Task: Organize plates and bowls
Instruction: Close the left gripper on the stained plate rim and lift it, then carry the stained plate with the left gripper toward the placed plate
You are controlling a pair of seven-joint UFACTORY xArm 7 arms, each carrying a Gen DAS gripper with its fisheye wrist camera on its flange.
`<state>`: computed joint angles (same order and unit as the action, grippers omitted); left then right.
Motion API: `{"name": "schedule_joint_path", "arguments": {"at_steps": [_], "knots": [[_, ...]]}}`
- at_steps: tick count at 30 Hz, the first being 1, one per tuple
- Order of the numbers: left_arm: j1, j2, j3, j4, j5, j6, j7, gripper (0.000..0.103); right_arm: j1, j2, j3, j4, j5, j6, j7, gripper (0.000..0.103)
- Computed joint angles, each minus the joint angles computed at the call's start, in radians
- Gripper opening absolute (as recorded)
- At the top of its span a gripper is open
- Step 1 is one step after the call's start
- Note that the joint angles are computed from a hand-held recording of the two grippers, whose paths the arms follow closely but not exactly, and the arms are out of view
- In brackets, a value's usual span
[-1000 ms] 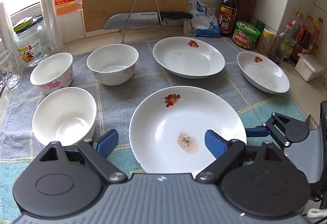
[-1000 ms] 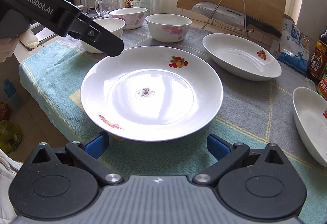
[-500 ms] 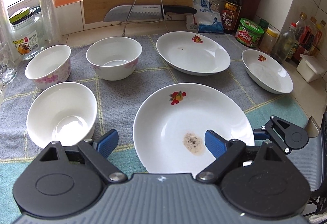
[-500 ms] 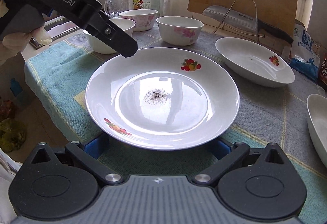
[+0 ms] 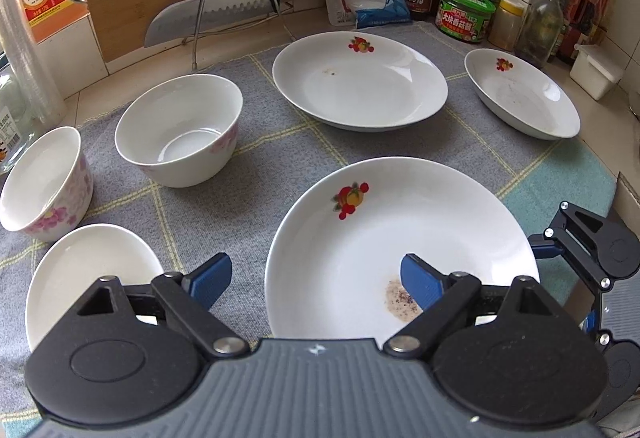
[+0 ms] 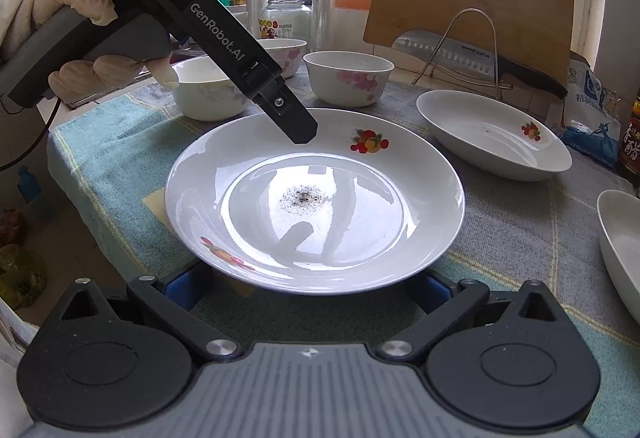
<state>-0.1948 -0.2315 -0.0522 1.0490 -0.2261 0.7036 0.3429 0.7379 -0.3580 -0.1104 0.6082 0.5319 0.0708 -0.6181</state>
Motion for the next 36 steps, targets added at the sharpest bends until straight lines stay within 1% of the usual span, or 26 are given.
{"name": "schedule_joint_path", "arguments": {"at_steps": [2,4,11,14,22,28,32,36], "knots": [[-0.001,0.021,0.005,0.024,-0.007,0.025,0.013,0.091,-0.001,0.001,0.0,0.0,-0.001,-0.003,-0.001,0.103],[0.001,0.044,0.006,0.052,-0.012,0.053,0.028,0.091,-0.021,0.001,0.018,-0.004,-0.02,-0.017,0.017,0.103],[0.017,0.122,0.008,0.153,-0.055,0.168,0.085,0.091,-0.003,-0.003,-0.004,-0.005,-0.039,-0.015,0.017,0.103],[0.027,0.149,0.003,0.188,-0.06,0.201,0.099,0.089,-0.016,-0.003,0.005,-0.002,-0.053,-0.005,0.024,0.103],[0.042,0.207,-0.01,0.269,-0.077,0.294,0.139,0.069,-0.037,-0.004,0.022,-0.001,-0.076,0.002,0.035,0.103],[0.052,0.253,-0.015,0.338,-0.068,0.367,0.161,0.069,-0.032,-0.004,0.014,0.003,-0.071,0.011,0.022,0.103],[0.061,0.29,-0.017,0.391,-0.068,0.42,0.165,0.068,-0.05,-0.002,0.028,0.01,-0.076,0.026,0.026,0.103],[0.064,0.31,-0.023,0.419,-0.055,0.448,0.172,0.068,-0.068,0.001,0.044,0.017,-0.079,0.038,0.031,0.103]]}}
